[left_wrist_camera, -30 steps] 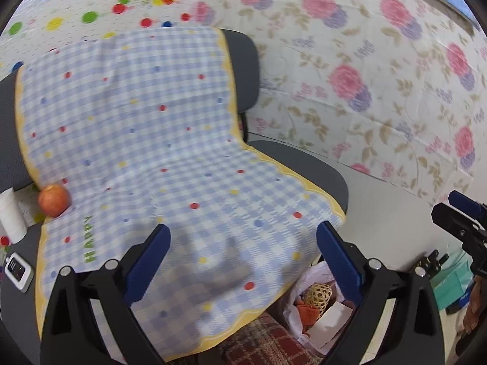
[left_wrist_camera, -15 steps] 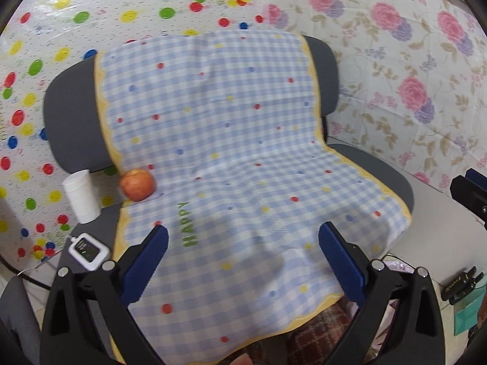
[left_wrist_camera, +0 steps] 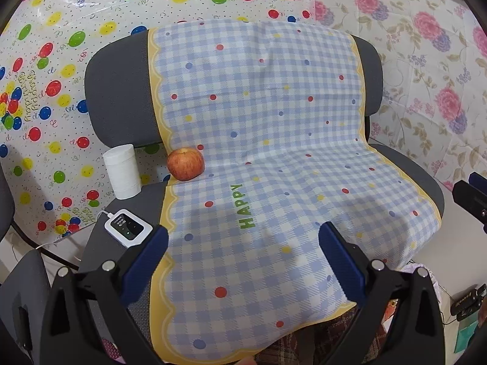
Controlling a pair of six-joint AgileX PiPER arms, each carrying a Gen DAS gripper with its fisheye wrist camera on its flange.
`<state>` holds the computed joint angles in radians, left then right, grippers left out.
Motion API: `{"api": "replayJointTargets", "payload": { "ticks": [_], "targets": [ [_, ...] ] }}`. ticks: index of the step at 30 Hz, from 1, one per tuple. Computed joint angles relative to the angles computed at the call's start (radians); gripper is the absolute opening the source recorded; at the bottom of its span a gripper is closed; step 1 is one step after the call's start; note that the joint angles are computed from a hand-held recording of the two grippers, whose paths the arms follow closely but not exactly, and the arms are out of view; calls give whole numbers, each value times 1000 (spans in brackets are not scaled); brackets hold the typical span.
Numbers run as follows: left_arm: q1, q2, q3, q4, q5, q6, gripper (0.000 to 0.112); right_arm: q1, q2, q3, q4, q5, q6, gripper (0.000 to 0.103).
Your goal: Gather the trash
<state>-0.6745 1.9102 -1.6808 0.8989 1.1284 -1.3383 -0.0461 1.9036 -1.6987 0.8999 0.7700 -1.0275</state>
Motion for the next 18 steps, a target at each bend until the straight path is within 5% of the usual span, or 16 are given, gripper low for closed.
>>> {"api": "replayJointTargets", "payload": {
  "ticks": [18],
  "targets": [
    [7, -3, -4, 2, -14, 0, 96, -2, 9, -11, -17, 0, 14, 92]
  ]
}}
